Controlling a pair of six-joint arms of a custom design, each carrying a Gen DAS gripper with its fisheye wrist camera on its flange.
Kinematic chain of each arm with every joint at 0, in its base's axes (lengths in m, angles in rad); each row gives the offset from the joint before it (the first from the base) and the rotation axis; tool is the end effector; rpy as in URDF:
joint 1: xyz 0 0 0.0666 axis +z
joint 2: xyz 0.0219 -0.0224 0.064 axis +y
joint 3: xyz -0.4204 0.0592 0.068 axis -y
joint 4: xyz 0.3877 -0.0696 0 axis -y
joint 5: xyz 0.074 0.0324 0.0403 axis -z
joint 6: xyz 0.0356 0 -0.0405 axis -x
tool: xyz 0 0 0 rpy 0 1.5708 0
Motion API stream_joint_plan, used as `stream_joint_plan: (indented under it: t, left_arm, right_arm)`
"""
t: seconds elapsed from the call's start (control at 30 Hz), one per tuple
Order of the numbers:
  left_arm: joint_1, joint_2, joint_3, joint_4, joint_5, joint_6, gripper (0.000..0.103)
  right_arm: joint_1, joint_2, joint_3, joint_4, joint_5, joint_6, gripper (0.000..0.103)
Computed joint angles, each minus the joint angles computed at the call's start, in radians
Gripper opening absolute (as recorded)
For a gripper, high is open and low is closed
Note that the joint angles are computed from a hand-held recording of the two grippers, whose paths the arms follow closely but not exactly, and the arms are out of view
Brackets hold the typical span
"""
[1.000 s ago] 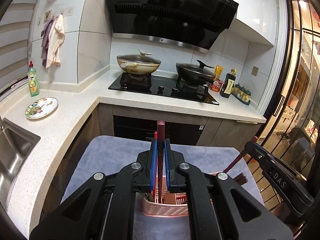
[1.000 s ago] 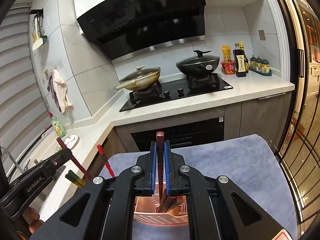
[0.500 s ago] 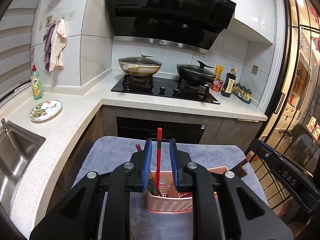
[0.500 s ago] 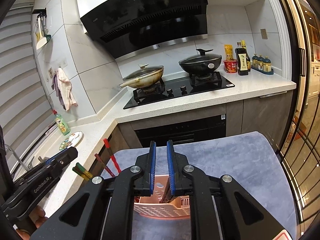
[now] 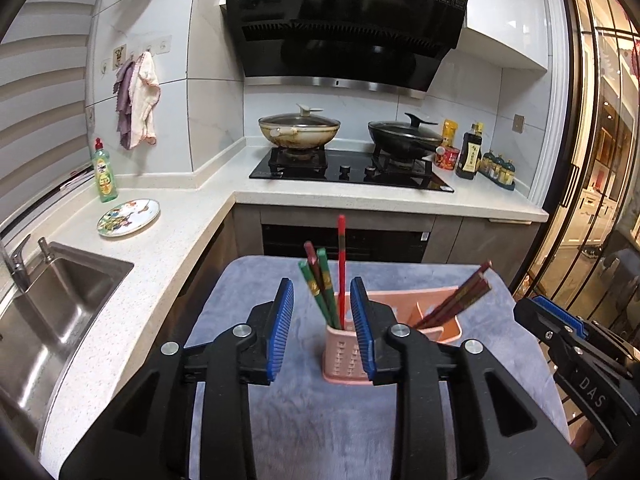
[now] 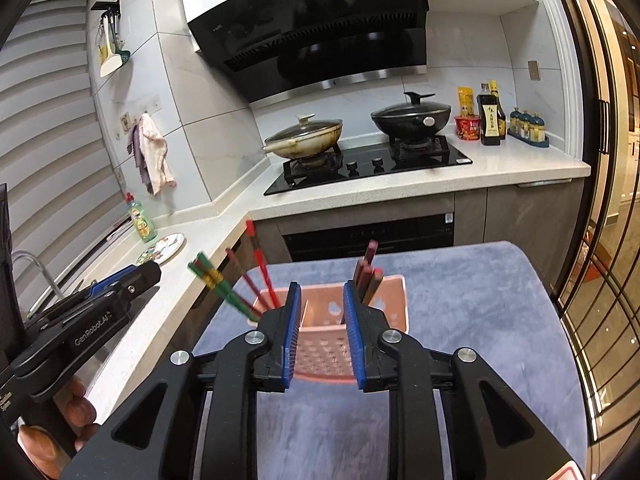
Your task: Organize utensils
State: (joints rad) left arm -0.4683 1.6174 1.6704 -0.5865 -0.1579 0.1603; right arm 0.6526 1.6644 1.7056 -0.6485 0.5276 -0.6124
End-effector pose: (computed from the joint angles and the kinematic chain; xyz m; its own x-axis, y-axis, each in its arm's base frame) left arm 0.5292 -0.2619 0.5122 -0.4998 0.0762 -0.8628 0.2483 0.9669 -0.0585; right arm 0.4896 0.3511 0.4988 -0.4838 0.2554 -0.8371 0.1001 0.9664 0.2370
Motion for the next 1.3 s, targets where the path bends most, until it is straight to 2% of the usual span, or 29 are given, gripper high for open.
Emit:
stream_joint_plan:
  t: [0.2, 0.5, 0.9, 1.3]
  left_arm:
    - [-0.017, -0.057, -0.093, -0.009, -0.043, -0.010, 0.034]
    - [-0.028, -0.103, -0.187, -0.028, -0.043, 0.012, 0.034]
    - [-0.042, -0.135, -0.256, -0.042, -0.055, 0.029, 0.034]
    - [-0.054, -0.145, -0.293, -0.053, -0.056, 0.033, 0.034]
  right_arm:
    - [0.045, -0.020, -0.043, -0.031, 0.031, -0.023, 0.024]
    - [0.098, -0.027, -0.080, -0.074, 0.053, -0.063, 0.024]
    - [0.130, -0.036, -0.122, -0.126, 0.079, -0.124, 0.024]
    - [0.145, -0.033, -0.153, -0.141, 0.063, -0.158, 0.024]
